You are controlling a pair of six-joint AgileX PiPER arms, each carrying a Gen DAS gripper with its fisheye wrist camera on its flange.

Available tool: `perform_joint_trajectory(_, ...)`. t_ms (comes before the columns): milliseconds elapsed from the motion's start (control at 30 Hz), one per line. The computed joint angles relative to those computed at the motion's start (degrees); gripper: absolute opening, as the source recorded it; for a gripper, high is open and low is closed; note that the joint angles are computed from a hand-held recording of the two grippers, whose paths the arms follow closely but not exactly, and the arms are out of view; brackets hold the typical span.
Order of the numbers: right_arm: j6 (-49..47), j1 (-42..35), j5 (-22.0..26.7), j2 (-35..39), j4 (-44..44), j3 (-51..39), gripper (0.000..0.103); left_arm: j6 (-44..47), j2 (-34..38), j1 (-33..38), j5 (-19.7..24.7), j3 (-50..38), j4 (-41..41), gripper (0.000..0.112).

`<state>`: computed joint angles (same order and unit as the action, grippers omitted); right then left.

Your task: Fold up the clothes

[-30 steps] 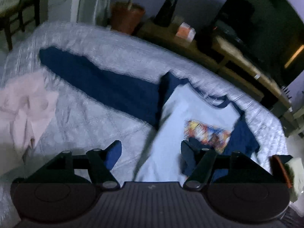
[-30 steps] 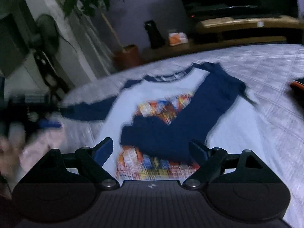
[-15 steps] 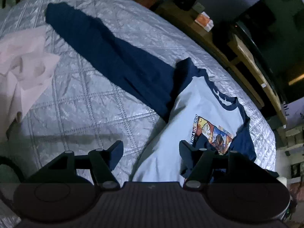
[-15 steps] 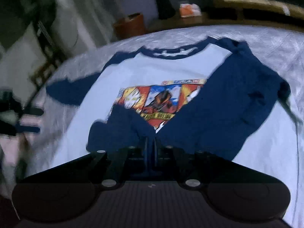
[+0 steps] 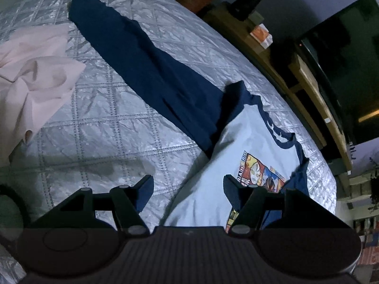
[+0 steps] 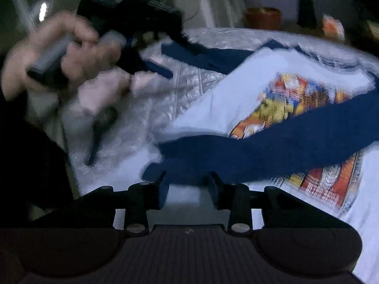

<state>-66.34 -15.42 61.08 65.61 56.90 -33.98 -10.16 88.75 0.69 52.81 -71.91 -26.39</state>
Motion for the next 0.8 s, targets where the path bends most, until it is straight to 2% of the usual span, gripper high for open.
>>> perform_joint_trajectory(33, 0.02, -2.93, 1.19, -0.72, 1.22, 0.83, 0.065, 0.04, 0.04, -0.02, -0.02, -0.04, -0.13, 0.061)
perform_joint_trajectory(100, 0.48, -5.76, 0.62, -2.09, 1.54, 1.06, 0.072, 0.03, 0.12, -0.02, -0.11, -0.04, -0.35, 0.062)
perform_joint_trajectory(267, 3.8, -4.09, -6.8, -2.69, 2.05, 0.19, 0.073, -0.27, 0.71, -0.15, -0.25, 0.04, -0.84, 0.062)
perform_joint_trajectory(400, 9.53, 5.76, -18.69, -0.14, 3.05, -0.29, 0.074, -0.68, 0.98, -0.84, -0.6, 0.38, -0.5, 0.062)
perform_joint_trajectory(467, 12.78, 10.06, -21.28, 3.84, 0.45, -2.07, 0.075, -0.88, 1.17, -1.07, -0.7, 0.51, -0.41, 0.062)
perform_joint_trajectory(500, 16.28, 11.23, -20.0, 6.12, -2.75, -3.91, 0.075, -0.94, 1.26, -1.08, -0.69, 0.57, -0.47, 0.062)
perform_joint_trajectory(533, 17.5, 10.62, -16.43, 7.18, -3.67, -5.19, 0.075, -0.88, 1.36, -0.98, -0.59, 0.58, -0.68, 0.062)
perform_joint_trajectory(633, 13.48, 6.14, -5.09, 9.13, -2.97, -7.07, 0.075, -0.37, 1.7, -0.33, -0.17, 0.57, -2.25, 0.062)
perform_joint_trajectory(700, 14.7, 5.66, -1.56, 9.55, -8.1, -8.71, 0.073, -0.25, 1.63, -0.25, -0.21, 0.66, -2.66, 0.062)
perform_joint_trajectory(800, 13.48, 3.23, 8.33, 12.2, -11.89, -12.44, 0.074, -0.02, 1.58, -0.33, -0.09, 0.73, -2.8, 0.062)
